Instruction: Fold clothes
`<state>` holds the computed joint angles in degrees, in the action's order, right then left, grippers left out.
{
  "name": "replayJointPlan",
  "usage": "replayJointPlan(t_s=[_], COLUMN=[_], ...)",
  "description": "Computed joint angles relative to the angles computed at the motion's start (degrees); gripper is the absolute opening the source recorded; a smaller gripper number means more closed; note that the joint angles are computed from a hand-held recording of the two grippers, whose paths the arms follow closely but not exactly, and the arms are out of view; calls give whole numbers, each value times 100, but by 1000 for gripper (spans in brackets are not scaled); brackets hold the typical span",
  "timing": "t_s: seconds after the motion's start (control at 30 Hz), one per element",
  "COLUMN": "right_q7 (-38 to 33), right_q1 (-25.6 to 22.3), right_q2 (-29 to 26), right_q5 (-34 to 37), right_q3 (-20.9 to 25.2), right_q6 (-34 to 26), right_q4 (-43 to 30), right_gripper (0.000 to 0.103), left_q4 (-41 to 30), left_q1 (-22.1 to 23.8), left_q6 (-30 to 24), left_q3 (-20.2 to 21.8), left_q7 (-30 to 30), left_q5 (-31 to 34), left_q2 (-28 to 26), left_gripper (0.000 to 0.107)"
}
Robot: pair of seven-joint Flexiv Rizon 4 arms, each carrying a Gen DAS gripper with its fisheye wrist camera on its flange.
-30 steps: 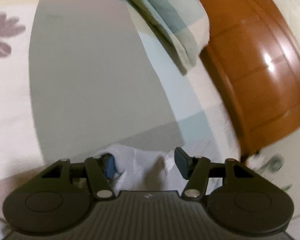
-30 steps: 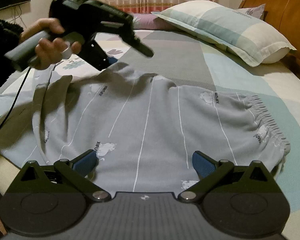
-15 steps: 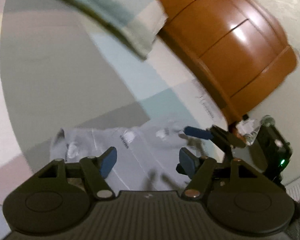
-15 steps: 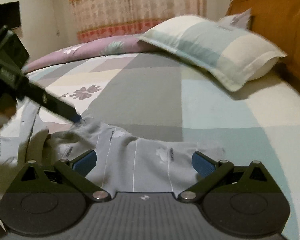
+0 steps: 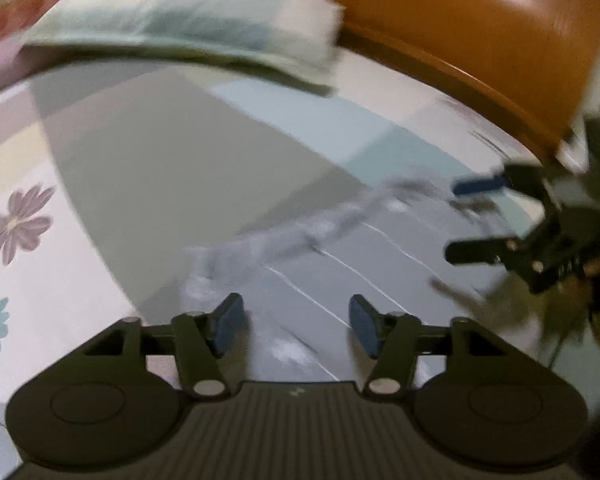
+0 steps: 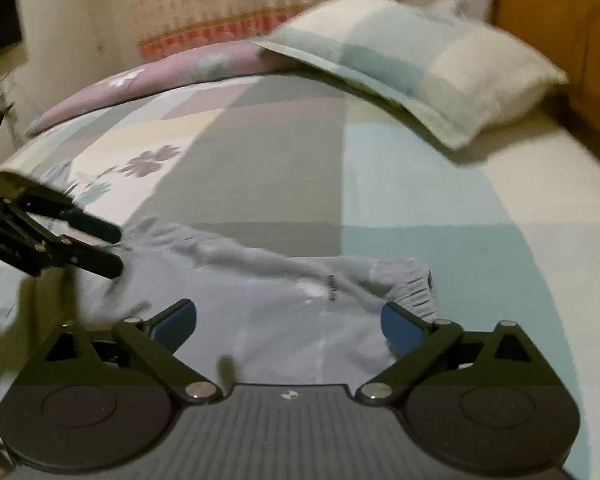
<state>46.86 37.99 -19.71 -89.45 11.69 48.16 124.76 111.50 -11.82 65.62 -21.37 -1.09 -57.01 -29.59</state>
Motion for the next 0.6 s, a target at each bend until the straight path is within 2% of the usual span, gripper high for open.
replayJointPlan(t_s=[0.1,0.17,0.2,0.27,0.3,0.33,0.43,0.53,0.6], right_q7=[-366,-648,-563,-364,-326,-288,-273,-309,-385], right_q1=[285,428,538,701,737,768,858,901,889], right_q2=[-148,-354,-417,-487,-491,-496,-526,-539,-526], right_q5=[505,1074,1096,1059,1077,1094,1175,1277,1421], right_q3=[170,226,179,97,76,61,41,38,47], right_q6=[-268,-288,-352,-467,-488,-511,-626,-681,-661], right_q4=[-67,-154,-160,-162,-167,-173,-213,-240,-271], right_gripper=[103,103,103,103,103,103,103,103,103], left_q4=[729,1031,1162,1367,1436,1476,1570,1497,1447], left_q1=[-74,-288,-364,-419,-481,-513,-610,-995,-1161], left_q6=[663,967,1083,1331,1370,1250,1082,1678,1999], left_q3=[-272,-195,-173,-321,-307,-196,-46,113,294], left_q7=[983,1120,1127,1501,1569,1358,1455,1604,1401], left_q5=[-661,-808,-885,-1648,-1919,-1896,-2556,-3229,-3317], left_q2=[339,435,485,660,749,848,1125,1162,1125], left_gripper=[64,64,64,64,64,65,68,70,72])
